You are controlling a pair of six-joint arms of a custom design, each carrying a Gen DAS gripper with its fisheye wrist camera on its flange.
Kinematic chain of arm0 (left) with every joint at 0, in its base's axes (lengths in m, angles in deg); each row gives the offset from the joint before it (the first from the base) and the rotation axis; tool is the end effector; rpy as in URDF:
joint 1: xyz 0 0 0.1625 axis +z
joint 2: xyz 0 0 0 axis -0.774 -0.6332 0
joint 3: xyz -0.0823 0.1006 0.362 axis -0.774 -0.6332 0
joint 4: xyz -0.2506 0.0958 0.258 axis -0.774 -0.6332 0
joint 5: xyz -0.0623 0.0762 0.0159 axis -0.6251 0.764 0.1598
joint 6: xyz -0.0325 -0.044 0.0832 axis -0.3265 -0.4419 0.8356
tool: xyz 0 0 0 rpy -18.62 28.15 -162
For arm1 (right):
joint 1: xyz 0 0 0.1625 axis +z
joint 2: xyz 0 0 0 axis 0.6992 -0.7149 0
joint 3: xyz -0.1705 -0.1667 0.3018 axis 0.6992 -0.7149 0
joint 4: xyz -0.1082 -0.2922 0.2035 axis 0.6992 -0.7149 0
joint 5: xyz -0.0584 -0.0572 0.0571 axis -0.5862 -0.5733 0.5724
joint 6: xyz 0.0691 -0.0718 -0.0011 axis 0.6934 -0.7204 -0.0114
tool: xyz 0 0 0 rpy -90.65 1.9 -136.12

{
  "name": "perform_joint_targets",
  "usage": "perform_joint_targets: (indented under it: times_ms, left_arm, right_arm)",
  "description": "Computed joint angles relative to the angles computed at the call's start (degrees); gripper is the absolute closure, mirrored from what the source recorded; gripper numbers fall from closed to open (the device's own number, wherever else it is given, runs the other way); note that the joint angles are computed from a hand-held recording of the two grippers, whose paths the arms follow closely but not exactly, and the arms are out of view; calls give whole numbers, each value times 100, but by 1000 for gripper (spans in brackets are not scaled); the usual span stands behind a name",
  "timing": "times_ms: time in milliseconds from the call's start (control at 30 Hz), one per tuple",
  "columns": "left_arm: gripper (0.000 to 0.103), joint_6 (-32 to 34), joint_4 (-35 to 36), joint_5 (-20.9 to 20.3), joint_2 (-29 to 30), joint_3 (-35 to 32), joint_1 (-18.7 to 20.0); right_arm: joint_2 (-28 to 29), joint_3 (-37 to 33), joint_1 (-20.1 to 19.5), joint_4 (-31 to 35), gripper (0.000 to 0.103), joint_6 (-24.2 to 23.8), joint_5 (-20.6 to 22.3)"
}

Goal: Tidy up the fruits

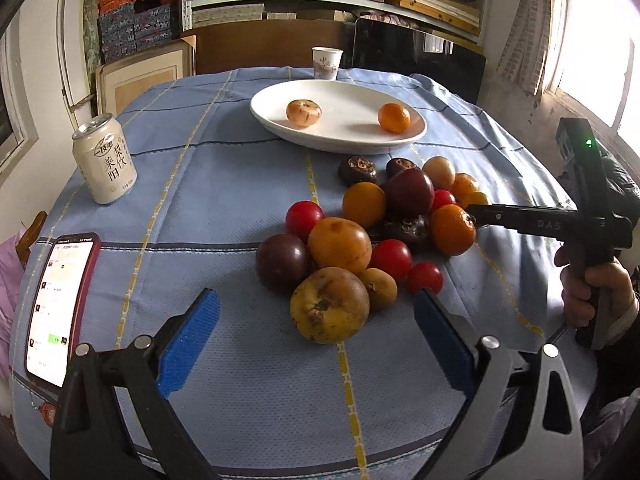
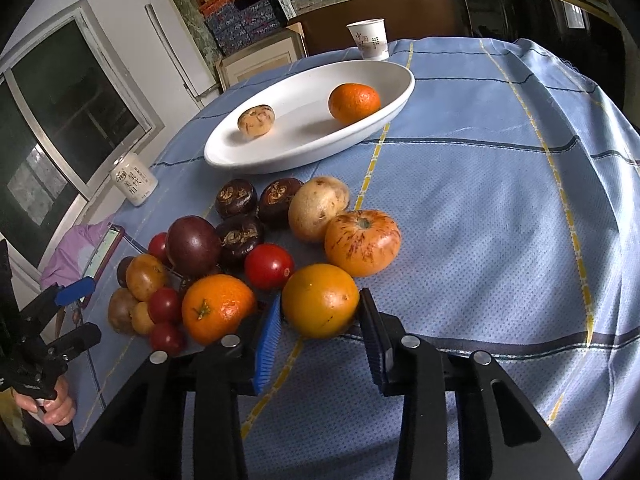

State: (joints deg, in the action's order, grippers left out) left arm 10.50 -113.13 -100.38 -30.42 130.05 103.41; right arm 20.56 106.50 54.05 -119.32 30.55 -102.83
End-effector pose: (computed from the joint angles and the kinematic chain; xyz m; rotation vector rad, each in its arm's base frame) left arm 0.0055 -0.3338 0.2441 0.4915 2.3323 -0.8098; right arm 0.1752 -0.4339 -0.0267 0.6673 -2.7032 0.6266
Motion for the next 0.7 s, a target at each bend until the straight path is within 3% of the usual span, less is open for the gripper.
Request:
perform_joint_targets:
  times_ms: [233,433,700]
  left_arm:
    - [8,4,-121,-87,75,-40,129]
    - [24,-32,-147,-472,218,-226,507]
    - [27,38,-163,-625,296,-253,582]
  right_arm:
    - [-68,108,-73,-142,64,-26,182]
    - [-135,172,-157,-95,64,8,385]
    - [-131,189,-146,-134,64,-10,407]
